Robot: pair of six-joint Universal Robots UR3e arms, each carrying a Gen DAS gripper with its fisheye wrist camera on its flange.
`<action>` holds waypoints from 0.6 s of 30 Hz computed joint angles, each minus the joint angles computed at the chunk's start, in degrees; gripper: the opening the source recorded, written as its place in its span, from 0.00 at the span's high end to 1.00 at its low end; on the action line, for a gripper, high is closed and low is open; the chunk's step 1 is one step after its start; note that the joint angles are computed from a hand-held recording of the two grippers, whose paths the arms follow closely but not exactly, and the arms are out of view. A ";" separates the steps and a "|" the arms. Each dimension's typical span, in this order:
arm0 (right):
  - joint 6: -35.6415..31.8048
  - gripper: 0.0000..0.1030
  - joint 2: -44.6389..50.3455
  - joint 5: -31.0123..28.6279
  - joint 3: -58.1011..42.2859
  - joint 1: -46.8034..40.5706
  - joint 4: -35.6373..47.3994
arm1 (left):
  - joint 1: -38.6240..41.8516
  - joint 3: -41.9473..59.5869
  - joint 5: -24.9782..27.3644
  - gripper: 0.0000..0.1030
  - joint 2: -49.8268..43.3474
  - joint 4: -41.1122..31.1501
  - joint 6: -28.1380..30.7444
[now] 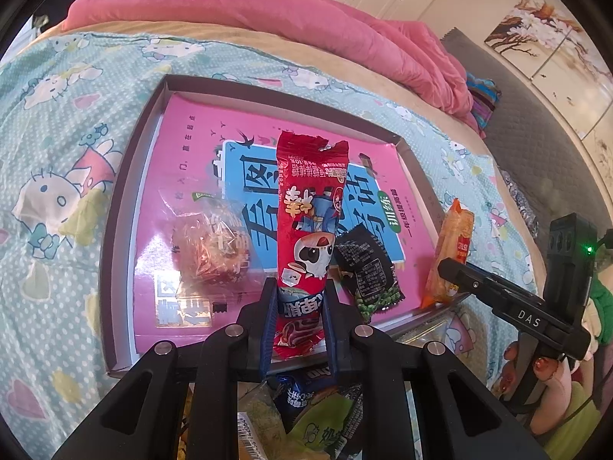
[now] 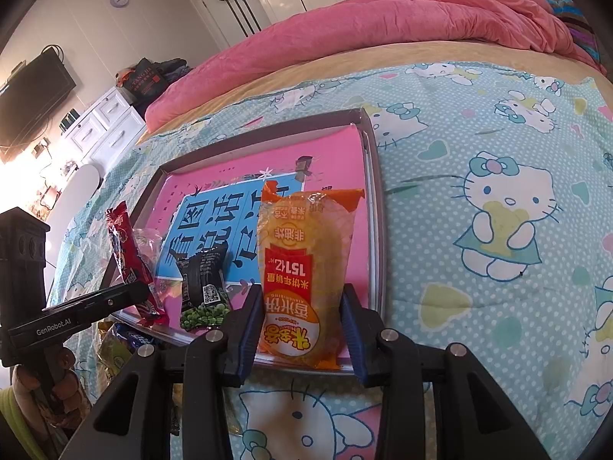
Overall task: Organize snacks
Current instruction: 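Lift both snacks and carry them over the tray onto the workbook, then open both tools to release the snack stick and bread in the tray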
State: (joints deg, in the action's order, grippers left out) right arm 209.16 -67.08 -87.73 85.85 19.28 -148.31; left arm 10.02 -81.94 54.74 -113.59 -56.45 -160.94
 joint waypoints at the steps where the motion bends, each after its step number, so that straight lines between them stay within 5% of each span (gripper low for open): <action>1: -0.03 0.61 -0.02 0.02 -0.04 0.00 0.10 | 0.01 -0.08 0.06 0.78 0.05 0.05 -0.01; 13: -0.22 0.56 -0.16 -0.81 -0.66 0.41 0.60 | 0.32 -0.01 -0.19 0.74 0.65 -0.72 0.21; 15: 0.00 0.46 -0.34 -1.84 -0.68 0.58 0.66 | 0.45 -0.21 -0.20 0.69 0.93 -0.44 0.22; 18: 0.93 0.46 -1.32 -0.93 1.08 -0.07 -1.24 | 0.82 -0.40 -0.62 0.67 1.21 -0.50 0.39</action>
